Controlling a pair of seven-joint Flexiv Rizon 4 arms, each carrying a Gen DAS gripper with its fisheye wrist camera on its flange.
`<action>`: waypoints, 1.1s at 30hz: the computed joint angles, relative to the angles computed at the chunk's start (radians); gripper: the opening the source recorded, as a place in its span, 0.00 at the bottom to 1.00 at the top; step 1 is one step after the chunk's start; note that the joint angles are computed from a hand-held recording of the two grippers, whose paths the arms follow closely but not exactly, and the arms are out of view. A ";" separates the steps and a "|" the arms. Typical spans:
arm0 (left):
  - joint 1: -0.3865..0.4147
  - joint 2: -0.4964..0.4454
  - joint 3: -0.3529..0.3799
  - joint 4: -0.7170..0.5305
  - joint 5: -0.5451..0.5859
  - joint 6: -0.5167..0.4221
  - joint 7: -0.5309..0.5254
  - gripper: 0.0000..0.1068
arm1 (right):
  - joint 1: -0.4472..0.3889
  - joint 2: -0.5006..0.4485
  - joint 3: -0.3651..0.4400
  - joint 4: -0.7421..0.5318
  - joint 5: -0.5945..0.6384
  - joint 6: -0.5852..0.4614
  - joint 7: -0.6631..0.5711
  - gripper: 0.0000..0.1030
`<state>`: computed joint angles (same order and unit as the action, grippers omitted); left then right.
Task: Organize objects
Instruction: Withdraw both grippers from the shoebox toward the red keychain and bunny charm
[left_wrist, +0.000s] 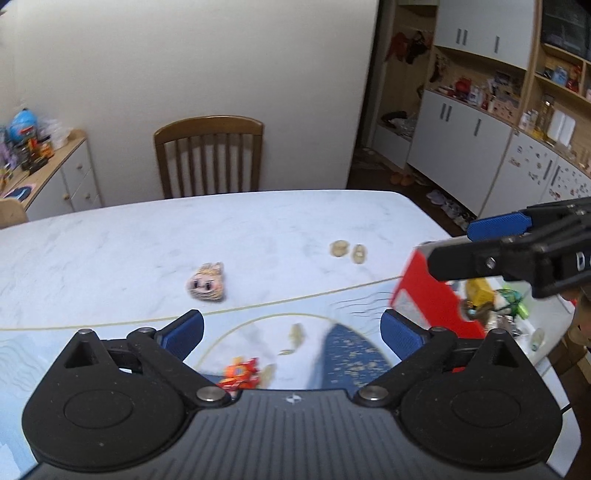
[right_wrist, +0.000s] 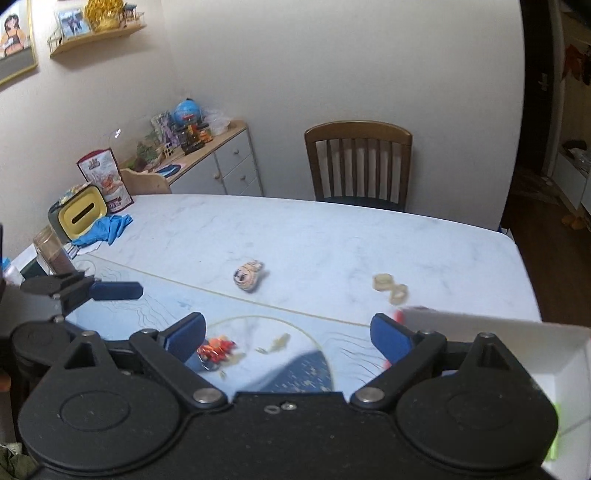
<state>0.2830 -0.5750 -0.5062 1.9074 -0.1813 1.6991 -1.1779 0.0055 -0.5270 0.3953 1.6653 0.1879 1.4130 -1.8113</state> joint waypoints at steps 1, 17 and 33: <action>0.023 -0.009 -0.018 0.001 0.000 0.002 0.003 0.96 | 0.021 -0.011 -0.014 -0.016 -0.011 -0.008 0.016 0.93; 0.061 -0.197 -0.004 -0.099 0.120 0.080 0.057 0.96 | 0.240 -0.260 -0.148 -0.353 -0.220 -0.174 0.231 0.93; 0.042 -0.319 0.003 -0.155 0.134 0.042 0.110 0.96 | 0.308 -0.475 -0.188 -0.689 -0.239 -0.450 0.209 0.93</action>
<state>0.3252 -0.8938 -0.5028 1.7528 -0.0473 1.7412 -1.0676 0.3138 -1.0022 0.2075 0.9759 -0.0514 0.9631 -1.6022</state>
